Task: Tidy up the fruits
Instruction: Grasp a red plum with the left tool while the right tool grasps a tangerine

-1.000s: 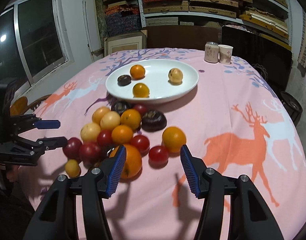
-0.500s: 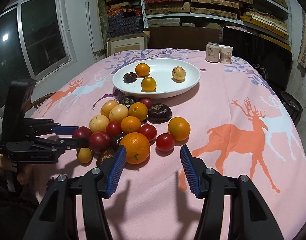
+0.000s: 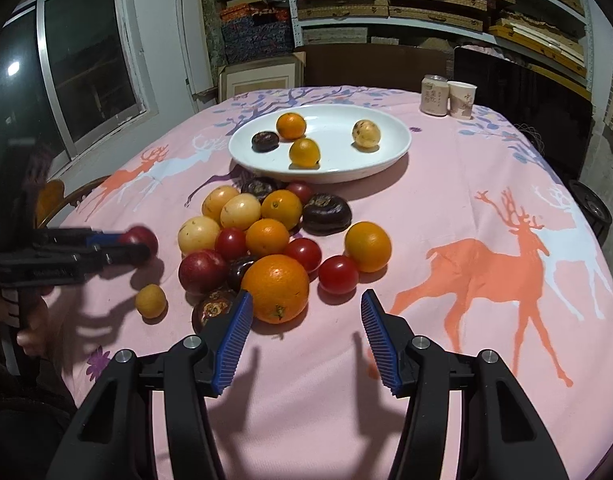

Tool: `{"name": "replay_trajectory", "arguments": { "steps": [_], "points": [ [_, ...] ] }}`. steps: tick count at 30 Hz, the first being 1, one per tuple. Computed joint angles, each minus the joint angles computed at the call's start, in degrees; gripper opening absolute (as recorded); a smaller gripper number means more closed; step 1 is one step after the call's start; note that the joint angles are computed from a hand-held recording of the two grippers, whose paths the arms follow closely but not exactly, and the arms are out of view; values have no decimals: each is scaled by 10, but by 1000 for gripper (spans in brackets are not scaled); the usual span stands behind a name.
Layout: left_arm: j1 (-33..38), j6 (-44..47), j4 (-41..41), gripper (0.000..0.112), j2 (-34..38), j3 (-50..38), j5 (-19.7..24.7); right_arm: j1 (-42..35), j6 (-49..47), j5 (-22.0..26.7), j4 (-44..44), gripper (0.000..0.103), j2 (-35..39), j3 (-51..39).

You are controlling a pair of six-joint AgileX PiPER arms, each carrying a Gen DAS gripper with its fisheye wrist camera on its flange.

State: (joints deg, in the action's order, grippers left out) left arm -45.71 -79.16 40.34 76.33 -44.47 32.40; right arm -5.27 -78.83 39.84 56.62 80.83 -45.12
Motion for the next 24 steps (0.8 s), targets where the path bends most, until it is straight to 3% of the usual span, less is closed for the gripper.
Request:
{"name": "replay_trajectory", "arguments": {
  "steps": [3, 8, 13, 16, 24],
  "points": [
    [-10, -5, 13, 40, 4, -13, 25, 14, 7, -2, -4, 57, 0, 0],
    [3, 13, -5, 40, 24, -13, 7, 37, 24, -16, -5, 57, 11, -9],
    [-3, -4, 13, 40, 25, -11, 15, 61, 50, -26, -16, 57, 44, -24],
    [-1, -4, 11, 40, 29, -11, 18, 67, 64, -28, -11, 46, 63, -30],
    [0, -7, 13, 40, 28, -7, 18, 54, 51, -19, 1, 44, 46, -18]
  ]
}}
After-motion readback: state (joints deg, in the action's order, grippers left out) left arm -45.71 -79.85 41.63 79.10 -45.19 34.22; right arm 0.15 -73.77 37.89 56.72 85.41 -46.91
